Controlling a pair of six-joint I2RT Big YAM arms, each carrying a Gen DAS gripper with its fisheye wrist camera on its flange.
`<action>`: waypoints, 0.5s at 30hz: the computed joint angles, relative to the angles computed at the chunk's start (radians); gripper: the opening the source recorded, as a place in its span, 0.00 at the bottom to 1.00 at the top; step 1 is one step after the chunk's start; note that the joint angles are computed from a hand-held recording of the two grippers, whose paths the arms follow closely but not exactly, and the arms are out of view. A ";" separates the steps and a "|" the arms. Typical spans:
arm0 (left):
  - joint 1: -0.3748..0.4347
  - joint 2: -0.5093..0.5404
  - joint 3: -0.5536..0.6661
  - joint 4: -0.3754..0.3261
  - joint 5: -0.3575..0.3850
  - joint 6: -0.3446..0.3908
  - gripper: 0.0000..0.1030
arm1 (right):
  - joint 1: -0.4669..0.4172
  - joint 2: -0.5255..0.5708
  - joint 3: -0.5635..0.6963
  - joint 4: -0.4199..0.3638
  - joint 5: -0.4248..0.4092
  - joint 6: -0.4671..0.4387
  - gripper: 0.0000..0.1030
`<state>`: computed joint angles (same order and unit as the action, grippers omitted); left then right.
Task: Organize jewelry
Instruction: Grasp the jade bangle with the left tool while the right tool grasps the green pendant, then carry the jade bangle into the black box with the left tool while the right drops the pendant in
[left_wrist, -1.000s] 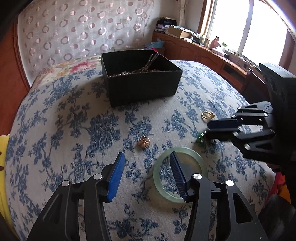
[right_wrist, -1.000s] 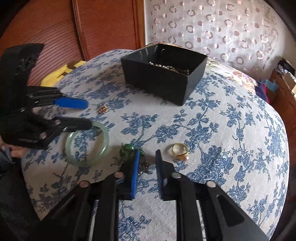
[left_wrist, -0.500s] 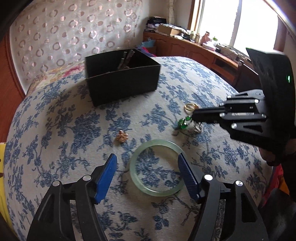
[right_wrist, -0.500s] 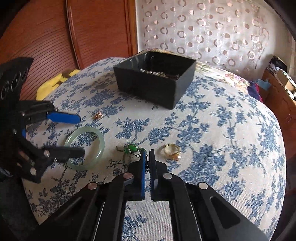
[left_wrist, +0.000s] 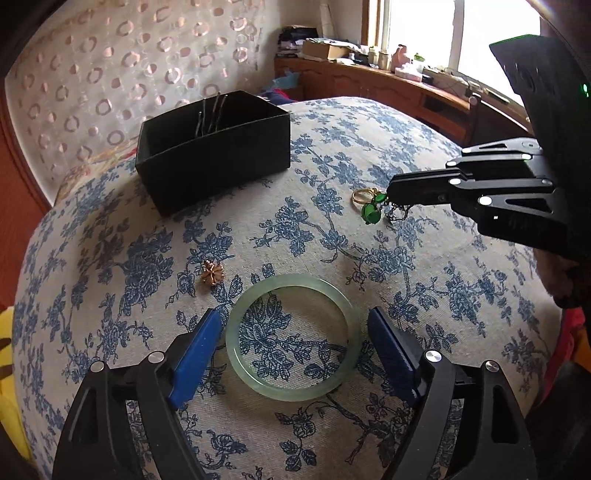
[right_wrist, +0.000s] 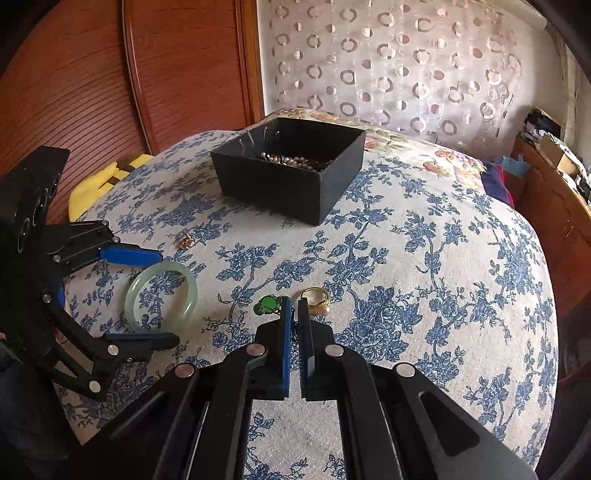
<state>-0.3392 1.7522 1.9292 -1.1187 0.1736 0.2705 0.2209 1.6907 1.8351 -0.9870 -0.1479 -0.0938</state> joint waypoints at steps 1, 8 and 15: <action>0.000 -0.002 -0.002 0.002 0.000 0.001 0.76 | 0.000 0.000 0.000 0.002 -0.001 0.000 0.04; 0.007 -0.011 -0.011 0.014 0.008 -0.021 0.67 | 0.000 0.005 0.017 0.009 -0.006 0.004 0.04; 0.026 0.003 0.044 0.019 0.028 -0.052 0.67 | -0.001 0.035 0.087 0.002 -0.019 -0.005 0.04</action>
